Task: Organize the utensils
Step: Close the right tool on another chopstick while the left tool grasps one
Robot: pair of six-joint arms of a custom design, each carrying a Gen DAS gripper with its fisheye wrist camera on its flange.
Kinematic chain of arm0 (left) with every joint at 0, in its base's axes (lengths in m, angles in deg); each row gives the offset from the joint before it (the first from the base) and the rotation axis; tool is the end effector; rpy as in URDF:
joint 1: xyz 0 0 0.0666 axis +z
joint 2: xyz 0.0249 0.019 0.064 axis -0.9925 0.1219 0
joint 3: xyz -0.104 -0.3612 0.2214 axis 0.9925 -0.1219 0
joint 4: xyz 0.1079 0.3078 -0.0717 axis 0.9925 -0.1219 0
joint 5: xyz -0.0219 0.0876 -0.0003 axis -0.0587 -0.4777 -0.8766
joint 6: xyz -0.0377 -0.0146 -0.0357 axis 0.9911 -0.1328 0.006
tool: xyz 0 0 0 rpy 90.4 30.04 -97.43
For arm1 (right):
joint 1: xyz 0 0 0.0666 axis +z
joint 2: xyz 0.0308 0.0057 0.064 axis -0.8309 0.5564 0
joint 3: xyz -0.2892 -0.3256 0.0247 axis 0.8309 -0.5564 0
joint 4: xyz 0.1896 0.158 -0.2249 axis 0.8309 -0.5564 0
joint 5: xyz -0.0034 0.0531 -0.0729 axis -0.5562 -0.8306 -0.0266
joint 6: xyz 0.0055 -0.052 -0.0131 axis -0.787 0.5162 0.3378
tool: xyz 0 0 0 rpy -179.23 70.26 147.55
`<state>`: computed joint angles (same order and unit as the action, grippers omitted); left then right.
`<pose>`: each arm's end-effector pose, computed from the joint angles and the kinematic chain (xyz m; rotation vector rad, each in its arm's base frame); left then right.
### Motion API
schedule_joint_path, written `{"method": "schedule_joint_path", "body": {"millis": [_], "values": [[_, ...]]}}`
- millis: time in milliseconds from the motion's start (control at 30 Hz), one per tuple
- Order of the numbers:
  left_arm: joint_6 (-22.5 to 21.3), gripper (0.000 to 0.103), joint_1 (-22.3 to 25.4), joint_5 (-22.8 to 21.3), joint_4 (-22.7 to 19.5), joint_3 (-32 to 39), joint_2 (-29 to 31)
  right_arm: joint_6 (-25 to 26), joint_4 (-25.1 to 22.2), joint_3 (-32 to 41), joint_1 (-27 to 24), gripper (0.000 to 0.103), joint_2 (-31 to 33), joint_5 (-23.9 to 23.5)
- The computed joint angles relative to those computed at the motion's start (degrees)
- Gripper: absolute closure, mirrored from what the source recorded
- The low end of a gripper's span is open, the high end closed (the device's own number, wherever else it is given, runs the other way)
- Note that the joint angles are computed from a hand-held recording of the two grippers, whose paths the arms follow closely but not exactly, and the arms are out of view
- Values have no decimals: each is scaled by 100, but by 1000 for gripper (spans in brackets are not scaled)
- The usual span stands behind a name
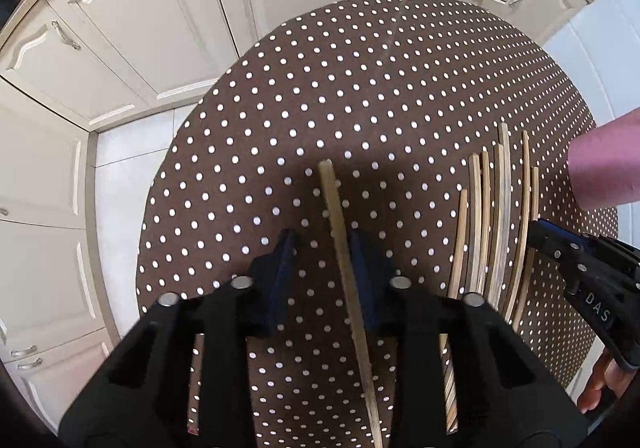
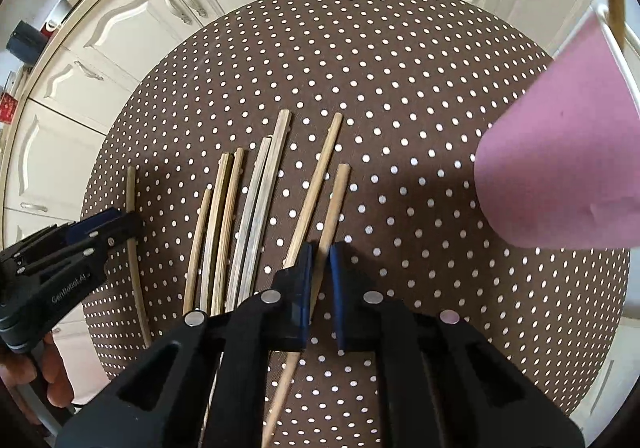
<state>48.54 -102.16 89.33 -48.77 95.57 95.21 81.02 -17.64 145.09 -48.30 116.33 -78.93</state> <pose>0.5849 -0.2037 0.3035 0.0465 2.9272 -0.1042 0.5688 0.0837 0.3165 -0.0452 2.9310 0.2627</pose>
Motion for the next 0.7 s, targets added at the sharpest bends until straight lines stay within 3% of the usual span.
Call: {"method": "schedule_joint_path", "body": {"millis": [67, 200, 700], "values": [[5, 93, 2, 67, 1, 12, 0, -26, -18, 46, -4, 97, 29, -29], [28, 96, 1, 160, 21, 5, -17, -102, -30, 79, -44, 98, 59, -237], [-266, 97, -92, 612, 440, -296, -855, -338, 503, -487, -204, 98, -946, -589]]}}
